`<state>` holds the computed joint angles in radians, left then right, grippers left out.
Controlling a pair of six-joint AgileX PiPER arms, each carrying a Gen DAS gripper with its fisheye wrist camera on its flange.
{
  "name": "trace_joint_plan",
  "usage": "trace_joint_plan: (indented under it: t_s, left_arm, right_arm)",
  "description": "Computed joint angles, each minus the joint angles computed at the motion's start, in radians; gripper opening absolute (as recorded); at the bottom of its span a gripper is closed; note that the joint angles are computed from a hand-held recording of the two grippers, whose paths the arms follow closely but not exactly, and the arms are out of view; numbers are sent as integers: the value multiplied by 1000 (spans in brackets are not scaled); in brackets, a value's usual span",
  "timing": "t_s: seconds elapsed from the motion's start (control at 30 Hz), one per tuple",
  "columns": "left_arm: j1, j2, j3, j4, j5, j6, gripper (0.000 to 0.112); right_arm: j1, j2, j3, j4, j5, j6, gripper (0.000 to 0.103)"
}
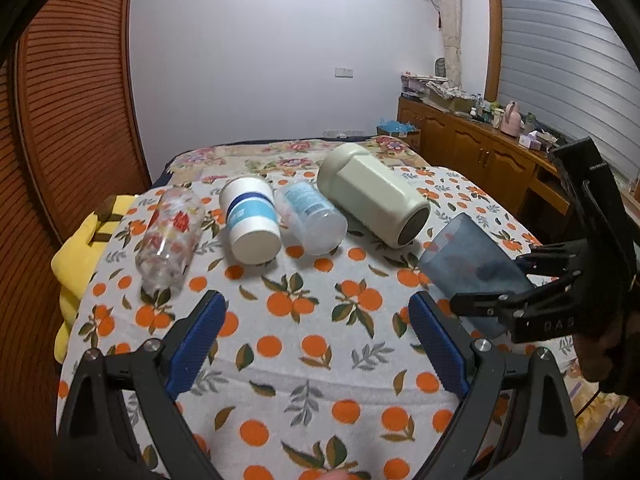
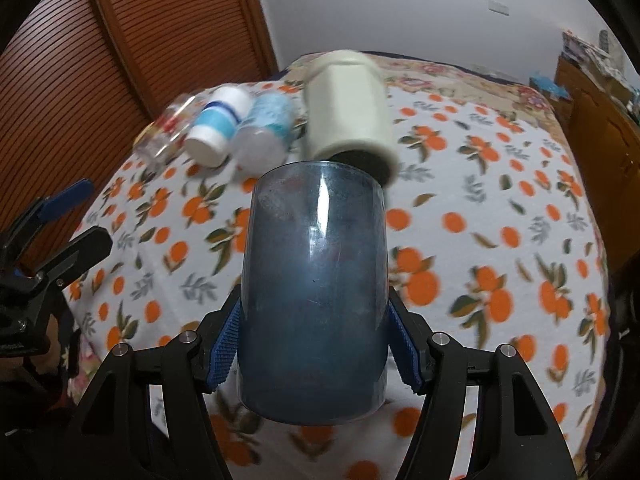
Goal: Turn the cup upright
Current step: 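Lift the blue cup with the right gripper and rotate it upright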
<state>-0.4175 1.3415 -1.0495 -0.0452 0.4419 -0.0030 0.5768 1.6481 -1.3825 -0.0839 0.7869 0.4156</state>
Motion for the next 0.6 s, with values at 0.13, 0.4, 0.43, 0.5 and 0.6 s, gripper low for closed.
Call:
trace_joint_plan:
  t_s: [0.13,0.4,0.43,0.5,0.6]
  left_arm:
    - [41,14,2,-100,17,91,93]
    - [74,44,6,-229,45,204,89]
    - [73,47,3,-224,47,195,88]
    - [74,50,3,-226,46,190,88]
    - [72,55,-6,-207,50,162,88]
  right_arm:
    - [32,25,-8,0,-12,20,67]
    - [54,73,-42,24,-18,24,67]
    - [55,76,-43,24,-19,25,67]
    - [61,81,-45,6,-19,39,67]
    - [61,67,-30,1,-41,47,69]
